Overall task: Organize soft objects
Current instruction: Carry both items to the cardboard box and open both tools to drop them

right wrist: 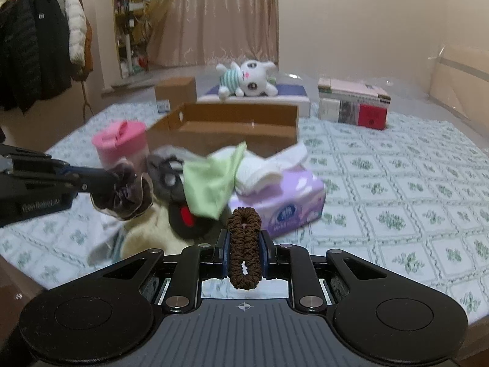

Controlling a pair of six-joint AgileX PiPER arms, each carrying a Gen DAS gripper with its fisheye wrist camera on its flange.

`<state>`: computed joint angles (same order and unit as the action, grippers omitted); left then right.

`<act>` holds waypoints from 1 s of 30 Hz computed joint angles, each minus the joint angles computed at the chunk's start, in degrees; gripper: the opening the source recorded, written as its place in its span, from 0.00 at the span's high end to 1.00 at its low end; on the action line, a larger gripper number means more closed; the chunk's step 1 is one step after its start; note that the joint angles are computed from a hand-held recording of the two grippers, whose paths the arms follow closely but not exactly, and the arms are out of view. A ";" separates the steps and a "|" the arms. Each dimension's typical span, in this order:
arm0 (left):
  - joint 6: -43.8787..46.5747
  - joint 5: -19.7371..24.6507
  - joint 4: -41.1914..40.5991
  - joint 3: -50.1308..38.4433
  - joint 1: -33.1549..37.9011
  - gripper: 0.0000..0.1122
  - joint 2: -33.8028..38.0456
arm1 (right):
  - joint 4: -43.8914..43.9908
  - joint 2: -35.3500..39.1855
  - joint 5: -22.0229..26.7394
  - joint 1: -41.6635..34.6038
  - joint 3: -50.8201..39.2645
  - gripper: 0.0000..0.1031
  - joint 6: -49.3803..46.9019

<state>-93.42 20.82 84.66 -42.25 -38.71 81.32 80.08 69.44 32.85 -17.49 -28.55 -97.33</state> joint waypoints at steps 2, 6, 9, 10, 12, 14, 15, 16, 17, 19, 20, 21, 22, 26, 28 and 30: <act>10.70 -1.96 -8.83 -2.29 2.23 0.95 -1.89 | -1.92 0.55 2.12 -0.79 -2.49 0.81 3.37; 33.62 -6.87 -29.68 -7.55 8.16 0.95 -3.00 | -4.42 3.16 3.85 0.22 -9.51 0.81 8.95; 50.81 -7.70 -45.26 -13.35 11.68 0.95 -1.01 | -6.42 7.80 3.90 2.55 -17.33 0.81 13.66; 56.54 -7.34 -50.25 -15.76 12.77 0.95 0.12 | -7.17 9.35 3.33 3.62 -19.89 0.81 15.10; 67.99 -6.20 -60.78 -20.84 15.13 0.95 3.10 | -9.11 13.52 2.95 5.45 -25.97 0.81 18.65; 79.45 -4.22 -71.17 -26.80 17.74 0.95 6.74 | -11.79 18.57 2.65 7.33 -32.85 0.81 22.67; 85.18 -2.59 -76.43 -30.51 19.16 0.95 9.04 | -13.08 21.12 2.78 7.90 -36.12 0.81 24.52; 90.91 -1.58 -81.80 -33.23 20.65 0.95 10.97 | -15.18 24.18 2.89 8.68 -40.19 0.81 27.41; 96.64 0.33 -87.06 -36.89 22.26 0.95 13.43 | -17.98 27.67 2.95 9.68 -45.01 0.81 31.29; 104.41 3.68 -93.83 -44.43 25.21 0.95 18.99 | -22.54 33.95 3.78 10.90 -53.53 0.81 38.57; 105.14 5.42 -94.28 -48.62 26.21 0.95 22.18 | -24.56 37.03 4.97 11.14 -57.85 0.81 41.88; 104.98 6.98 -94.06 -52.55 26.96 0.95 25.26 | -27.15 40.39 5.96 11.69 -62.67 0.81 45.86; 105.13 9.09 -94.13 -57.10 27.82 0.95 28.61 | -30.09 43.86 7.01 12.38 -67.79 0.81 49.76; 104.86 17.88 -93.37 -75.72 30.35 0.95 41.80 | -39.59 57.30 13.25 14.04 -88.53 0.81 63.19; 104.65 22.10 -92.74 -84.61 31.08 0.95 47.94 | -44.01 64.33 17.15 14.88 -99.99 0.81 69.33; 104.08 27.59 -92.54 -96.07 31.91 0.95 55.20 | -47.41 71.36 21.12 15.58 -111.45 0.81 74.13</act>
